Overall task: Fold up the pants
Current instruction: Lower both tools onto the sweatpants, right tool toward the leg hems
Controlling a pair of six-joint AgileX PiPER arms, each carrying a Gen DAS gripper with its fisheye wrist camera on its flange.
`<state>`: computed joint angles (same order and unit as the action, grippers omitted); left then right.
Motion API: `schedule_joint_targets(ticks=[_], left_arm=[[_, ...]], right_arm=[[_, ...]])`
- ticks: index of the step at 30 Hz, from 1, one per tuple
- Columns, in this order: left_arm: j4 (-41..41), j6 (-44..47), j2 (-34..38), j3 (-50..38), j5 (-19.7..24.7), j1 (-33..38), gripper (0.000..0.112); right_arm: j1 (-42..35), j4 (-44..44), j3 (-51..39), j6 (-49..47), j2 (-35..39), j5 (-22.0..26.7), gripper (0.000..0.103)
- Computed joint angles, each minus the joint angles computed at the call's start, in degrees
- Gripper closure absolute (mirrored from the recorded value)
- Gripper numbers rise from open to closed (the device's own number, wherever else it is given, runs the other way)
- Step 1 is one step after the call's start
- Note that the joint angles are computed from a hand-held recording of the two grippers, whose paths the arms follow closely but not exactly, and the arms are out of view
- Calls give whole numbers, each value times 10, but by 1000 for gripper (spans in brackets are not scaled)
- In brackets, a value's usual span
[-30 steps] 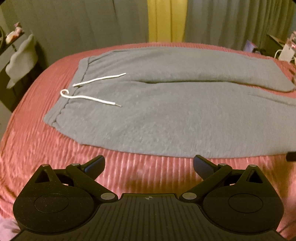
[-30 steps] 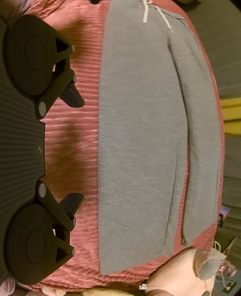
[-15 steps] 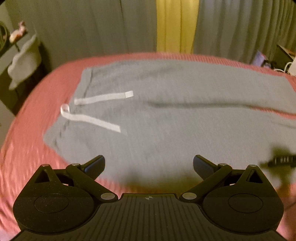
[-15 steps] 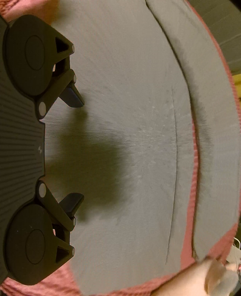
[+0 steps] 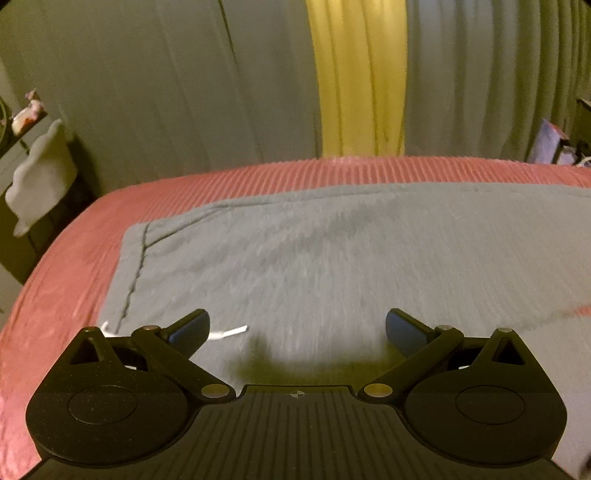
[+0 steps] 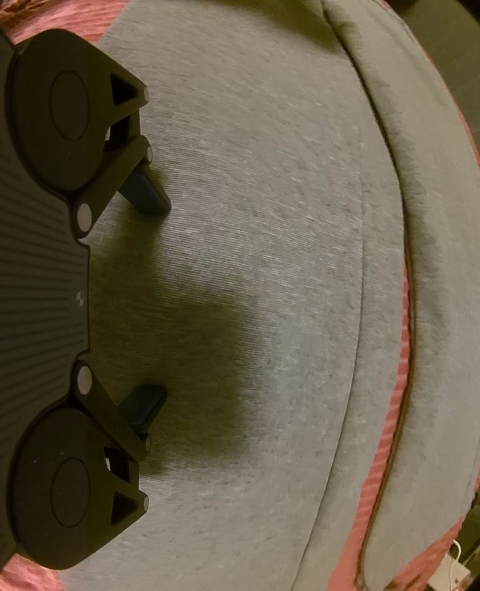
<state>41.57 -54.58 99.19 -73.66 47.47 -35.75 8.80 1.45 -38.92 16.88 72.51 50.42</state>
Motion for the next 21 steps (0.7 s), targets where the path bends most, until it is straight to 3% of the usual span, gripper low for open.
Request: schedule_joint_targets(ticks=[3, 4, 7, 12, 14, 17, 21], left_arm=[[-7, -26, 5, 35, -53, 25, 9], [-13, -33, 5, 47, -67, 32, 9], [-31, -56, -7, 101, -104, 52, 9], [-126, -21, -76, 214, -160, 103, 9], [-176, 16, -108, 251, -167, 127, 9], [-185, 15, -162, 310, -167, 153, 9], [-165, -8, -236, 371, -160, 170, 9]], right_arm=[[-59, 38, -92, -128, 73, 80, 4], [-80, 42, -111, -137, 75, 78, 4], [-149, 24, -186, -118, 102, 33, 4], [-229, -15, -351, 0, 236, -30, 9], [-241, -20, -413, 53, 293, -44, 22], [-239, -11, -472, 113, 357, -88, 33], [-223, -41, -550, 187, 436, -92, 36]])
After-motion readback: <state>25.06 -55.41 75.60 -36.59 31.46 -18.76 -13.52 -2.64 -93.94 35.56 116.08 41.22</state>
